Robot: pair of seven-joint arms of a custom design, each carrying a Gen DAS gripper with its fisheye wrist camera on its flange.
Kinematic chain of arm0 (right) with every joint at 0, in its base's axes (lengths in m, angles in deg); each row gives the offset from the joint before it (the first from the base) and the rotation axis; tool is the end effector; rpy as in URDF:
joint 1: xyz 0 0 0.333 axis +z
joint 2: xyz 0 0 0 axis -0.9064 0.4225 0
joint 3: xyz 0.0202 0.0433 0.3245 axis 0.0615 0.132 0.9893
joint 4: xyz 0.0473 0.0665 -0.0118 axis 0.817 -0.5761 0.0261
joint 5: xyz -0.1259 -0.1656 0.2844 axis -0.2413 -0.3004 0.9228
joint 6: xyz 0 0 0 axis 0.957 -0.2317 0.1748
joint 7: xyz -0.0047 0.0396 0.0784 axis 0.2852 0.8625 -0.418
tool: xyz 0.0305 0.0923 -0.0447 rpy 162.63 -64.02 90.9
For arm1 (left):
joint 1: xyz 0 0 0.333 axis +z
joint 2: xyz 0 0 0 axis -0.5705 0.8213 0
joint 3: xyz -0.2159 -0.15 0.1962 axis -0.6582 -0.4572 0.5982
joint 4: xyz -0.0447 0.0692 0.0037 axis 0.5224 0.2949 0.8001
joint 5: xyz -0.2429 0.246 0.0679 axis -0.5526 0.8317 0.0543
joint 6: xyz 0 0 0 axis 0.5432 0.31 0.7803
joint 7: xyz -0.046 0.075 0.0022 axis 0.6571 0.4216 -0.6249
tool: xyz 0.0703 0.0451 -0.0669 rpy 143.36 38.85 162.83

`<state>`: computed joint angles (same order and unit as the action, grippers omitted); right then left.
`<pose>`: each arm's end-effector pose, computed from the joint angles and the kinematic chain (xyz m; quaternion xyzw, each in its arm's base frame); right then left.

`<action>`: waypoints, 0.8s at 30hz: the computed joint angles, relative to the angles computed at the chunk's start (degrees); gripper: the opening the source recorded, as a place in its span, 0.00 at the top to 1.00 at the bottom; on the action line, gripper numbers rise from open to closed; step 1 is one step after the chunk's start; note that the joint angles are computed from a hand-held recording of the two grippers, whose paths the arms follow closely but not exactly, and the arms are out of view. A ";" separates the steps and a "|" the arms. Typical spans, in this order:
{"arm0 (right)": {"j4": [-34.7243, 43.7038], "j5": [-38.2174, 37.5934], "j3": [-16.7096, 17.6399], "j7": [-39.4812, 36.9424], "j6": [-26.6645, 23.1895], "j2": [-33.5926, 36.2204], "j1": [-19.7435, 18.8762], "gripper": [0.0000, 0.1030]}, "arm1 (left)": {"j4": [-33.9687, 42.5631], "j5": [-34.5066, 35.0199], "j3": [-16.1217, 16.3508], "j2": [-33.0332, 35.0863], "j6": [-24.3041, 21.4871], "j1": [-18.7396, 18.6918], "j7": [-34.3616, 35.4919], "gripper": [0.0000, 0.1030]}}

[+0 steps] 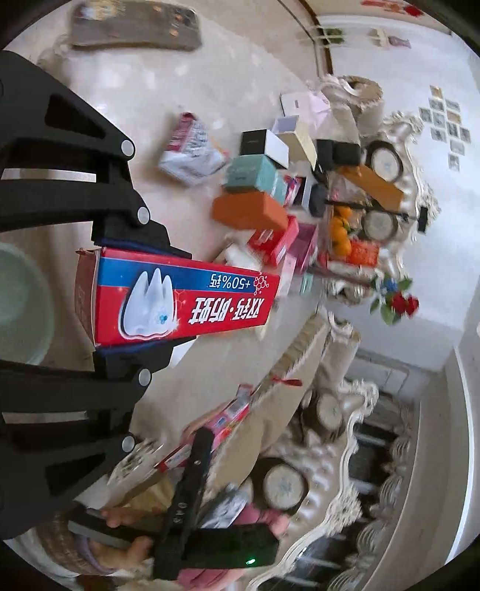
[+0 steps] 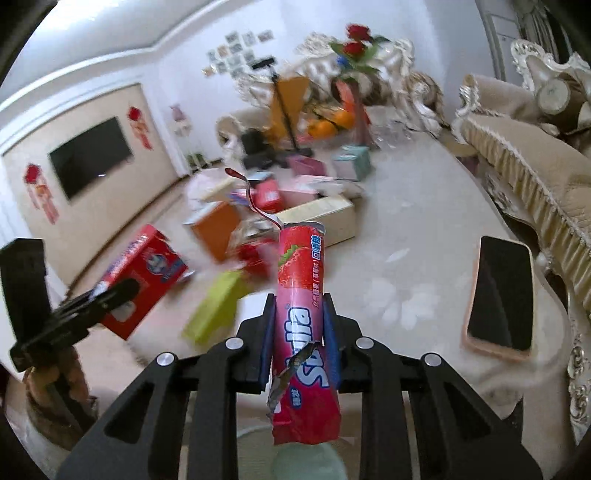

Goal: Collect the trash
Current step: 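Carry both items over the wastebasket and open both tools to drop them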

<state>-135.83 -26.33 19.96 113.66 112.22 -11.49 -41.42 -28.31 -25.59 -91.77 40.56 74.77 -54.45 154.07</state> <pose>0.4615 0.3086 0.6851 -0.6766 0.5745 -0.1452 0.4371 0.4583 -0.1937 0.6764 -0.5290 0.6916 -0.4608 0.1717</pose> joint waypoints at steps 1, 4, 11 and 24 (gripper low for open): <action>-3.74 4.23 0.10 -2.41 0.83 -2.82 0.98 0.78 | -3.52 -1.09 -0.13 -3.57 -1.08 -1.02 0.92 0.65; -10.66 13.36 0.29 -7.10 -0.28 -7.80 3.39 0.78 | -10.86 -0.98 -0.11 -10.09 -4.88 -3.72 0.31 0.65; -17.94 18.13 3.48 -5.77 -11.05 -6.29 5.01 0.78 | -19.86 -2.45 -1.14 -8.39 -15.27 -6.49 -7.05 0.65; -12.60 9.46 1.72 1.88 -18.58 5.76 8.04 0.49 | -16.45 -2.13 -5.86 3.75 -20.46 -0.74 -10.52 0.23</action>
<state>-148.43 -16.88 21.68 115.53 93.64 -5.73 -33.38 -44.76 -27.72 -97.63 44.30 54.31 -55.20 143.55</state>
